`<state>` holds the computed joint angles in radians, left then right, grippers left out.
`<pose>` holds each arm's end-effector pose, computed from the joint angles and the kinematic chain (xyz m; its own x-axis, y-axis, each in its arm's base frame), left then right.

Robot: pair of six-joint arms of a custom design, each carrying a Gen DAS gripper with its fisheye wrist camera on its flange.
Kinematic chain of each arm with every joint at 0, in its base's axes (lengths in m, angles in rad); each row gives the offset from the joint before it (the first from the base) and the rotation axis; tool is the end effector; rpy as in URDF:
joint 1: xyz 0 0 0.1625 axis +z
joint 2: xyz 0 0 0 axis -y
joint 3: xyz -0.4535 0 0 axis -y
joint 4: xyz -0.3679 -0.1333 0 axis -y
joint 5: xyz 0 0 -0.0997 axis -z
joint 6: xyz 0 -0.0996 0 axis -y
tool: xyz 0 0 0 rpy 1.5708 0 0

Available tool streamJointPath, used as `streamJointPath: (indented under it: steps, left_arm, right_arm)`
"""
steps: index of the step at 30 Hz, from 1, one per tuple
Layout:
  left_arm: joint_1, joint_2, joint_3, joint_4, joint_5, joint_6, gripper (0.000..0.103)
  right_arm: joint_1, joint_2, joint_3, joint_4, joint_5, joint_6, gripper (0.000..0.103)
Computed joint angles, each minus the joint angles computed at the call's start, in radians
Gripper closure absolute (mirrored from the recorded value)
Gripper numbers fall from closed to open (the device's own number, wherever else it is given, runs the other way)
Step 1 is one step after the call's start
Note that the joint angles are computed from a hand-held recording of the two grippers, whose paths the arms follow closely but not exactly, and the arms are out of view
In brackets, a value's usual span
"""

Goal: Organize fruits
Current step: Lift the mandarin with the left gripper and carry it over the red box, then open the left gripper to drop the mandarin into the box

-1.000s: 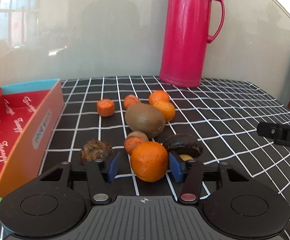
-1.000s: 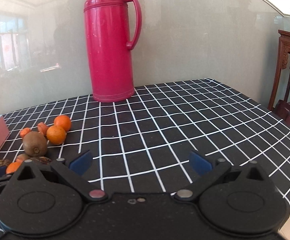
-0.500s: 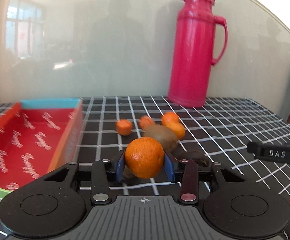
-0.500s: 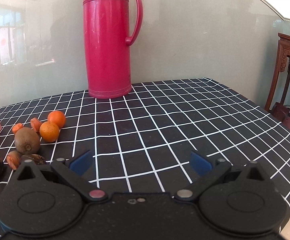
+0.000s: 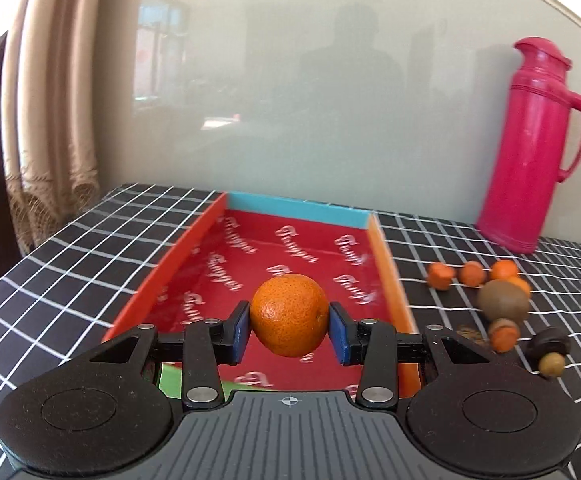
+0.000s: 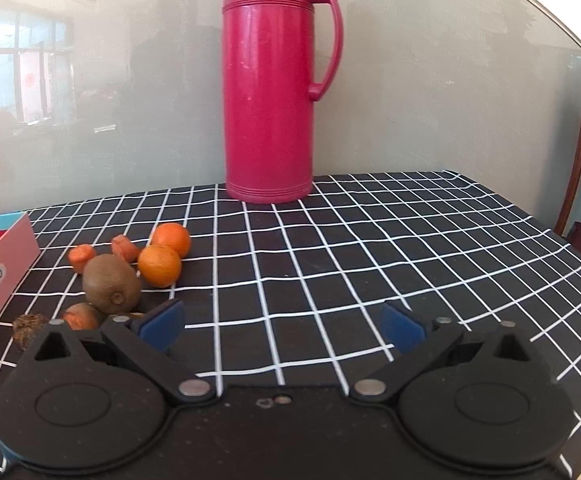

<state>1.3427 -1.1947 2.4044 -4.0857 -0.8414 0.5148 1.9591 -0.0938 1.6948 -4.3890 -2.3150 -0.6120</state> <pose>0.1053 -0.4293 0.3168 -0.7295 -0.2726 -0.6273 0.4808 0.4479 -0.7537 0.2668 -0.4783 -0.0946 -0.6789 0.0693 0.7310 -0.6367 0.4402 -0.6331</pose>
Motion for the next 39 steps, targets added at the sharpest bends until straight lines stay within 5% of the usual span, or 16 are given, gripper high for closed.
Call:
streamJointPath:
  steps: [9,13,18,28,39]
  left_arm:
    - [0.026,0.017,-0.021,-0.035,-0.002,0.032,0.058]
    - [0.006,0.038,-0.003,-0.155,-0.001,0.071,0.013]
    - [-0.017,0.059,0.016,-0.285,-0.013,0.127,0.0]
    - [-0.018,0.067,0.015,-0.338,0.01,0.127,0.0]
    - [-0.008,0.053,0.016,-0.338,0.012,0.126,0.0]
  right_arm:
    - [0.012,0.018,-0.027,0.011,0.027,-0.006,0.0]
    - [0.012,0.017,-0.023,-0.002,0.03,-0.015,0.0]
    - [0.004,0.008,-0.005,-0.019,0.037,-0.012,0.0]
    - [-0.008,-0.008,0.038,-0.042,0.087,-0.007,0.0]
    - [0.025,0.046,-0.033,0.006,0.096,-0.113,0.001]
